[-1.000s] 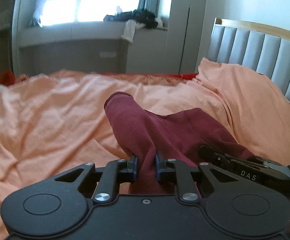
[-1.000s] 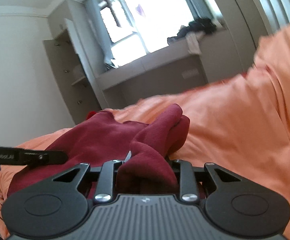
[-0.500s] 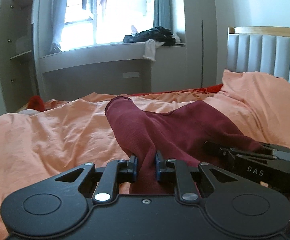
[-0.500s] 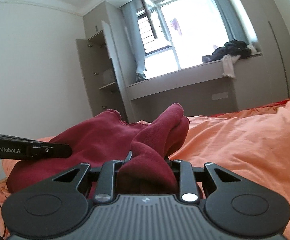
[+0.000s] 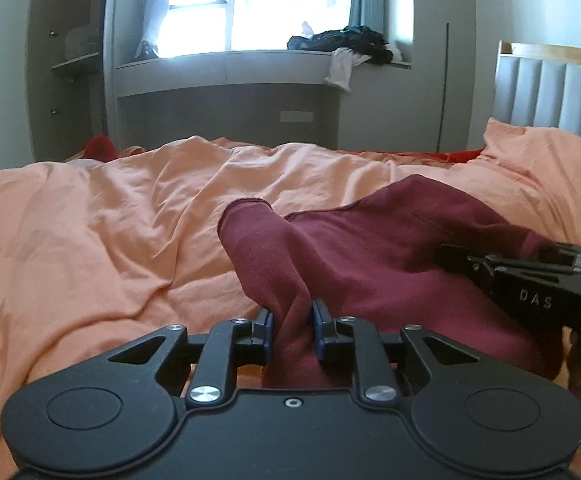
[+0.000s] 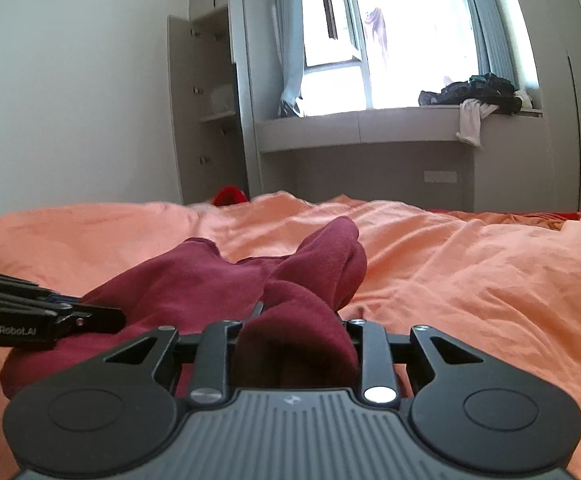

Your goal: Fold small clothes

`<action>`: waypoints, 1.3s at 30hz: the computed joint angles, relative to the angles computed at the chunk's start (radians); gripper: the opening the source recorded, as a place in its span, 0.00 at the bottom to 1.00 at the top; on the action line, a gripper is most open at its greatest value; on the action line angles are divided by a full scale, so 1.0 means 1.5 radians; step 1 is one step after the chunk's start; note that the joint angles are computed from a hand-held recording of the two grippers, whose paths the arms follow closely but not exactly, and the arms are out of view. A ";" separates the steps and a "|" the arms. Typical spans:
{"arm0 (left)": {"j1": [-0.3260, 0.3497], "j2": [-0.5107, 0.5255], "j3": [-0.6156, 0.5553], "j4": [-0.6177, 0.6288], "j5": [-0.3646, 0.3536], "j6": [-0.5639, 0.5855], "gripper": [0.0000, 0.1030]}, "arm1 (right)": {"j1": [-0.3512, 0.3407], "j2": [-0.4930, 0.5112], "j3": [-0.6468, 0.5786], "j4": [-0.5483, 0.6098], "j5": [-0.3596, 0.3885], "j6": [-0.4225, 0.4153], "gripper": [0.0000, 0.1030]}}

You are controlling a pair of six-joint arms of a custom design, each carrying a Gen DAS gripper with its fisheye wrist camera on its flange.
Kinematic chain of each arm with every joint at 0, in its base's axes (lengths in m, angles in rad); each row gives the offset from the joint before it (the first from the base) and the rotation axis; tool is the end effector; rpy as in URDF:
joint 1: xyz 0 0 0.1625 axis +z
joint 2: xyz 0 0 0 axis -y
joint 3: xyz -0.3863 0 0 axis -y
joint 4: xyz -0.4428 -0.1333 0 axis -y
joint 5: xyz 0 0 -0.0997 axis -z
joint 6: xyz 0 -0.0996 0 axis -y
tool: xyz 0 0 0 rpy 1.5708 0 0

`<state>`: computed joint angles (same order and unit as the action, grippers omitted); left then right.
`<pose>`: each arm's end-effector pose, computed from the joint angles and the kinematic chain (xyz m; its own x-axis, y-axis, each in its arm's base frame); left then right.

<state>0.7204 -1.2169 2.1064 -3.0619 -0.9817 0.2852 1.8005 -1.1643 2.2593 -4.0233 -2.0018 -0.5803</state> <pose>-0.2828 -0.4992 0.1691 -0.5788 0.5536 -0.5988 0.8154 0.4045 -0.4142 0.1952 -0.4320 0.2020 -0.7912 0.0465 0.6098 -0.5763 0.2769 -0.7689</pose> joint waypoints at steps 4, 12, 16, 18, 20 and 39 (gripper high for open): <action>-0.002 0.011 0.011 -0.035 0.019 0.000 0.24 | -0.001 0.007 -0.008 0.016 -0.033 -0.001 0.40; -0.011 0.020 0.010 -0.046 0.050 -0.004 0.31 | 0.001 0.016 -0.011 0.012 -0.061 -0.009 0.52; -0.018 0.024 0.011 -0.052 0.070 -0.015 0.40 | -0.001 0.012 -0.007 0.013 -0.064 -0.001 0.57; -0.021 0.027 0.011 -0.059 0.081 -0.013 0.46 | 0.001 0.014 -0.009 0.009 -0.072 0.000 0.64; -0.023 0.028 0.012 -0.061 0.090 -0.015 0.51 | 0.002 0.013 -0.008 0.008 -0.078 0.004 0.68; -0.029 0.019 0.006 -0.027 0.142 -0.105 0.98 | 0.003 0.004 -0.001 -0.004 -0.108 0.041 1.00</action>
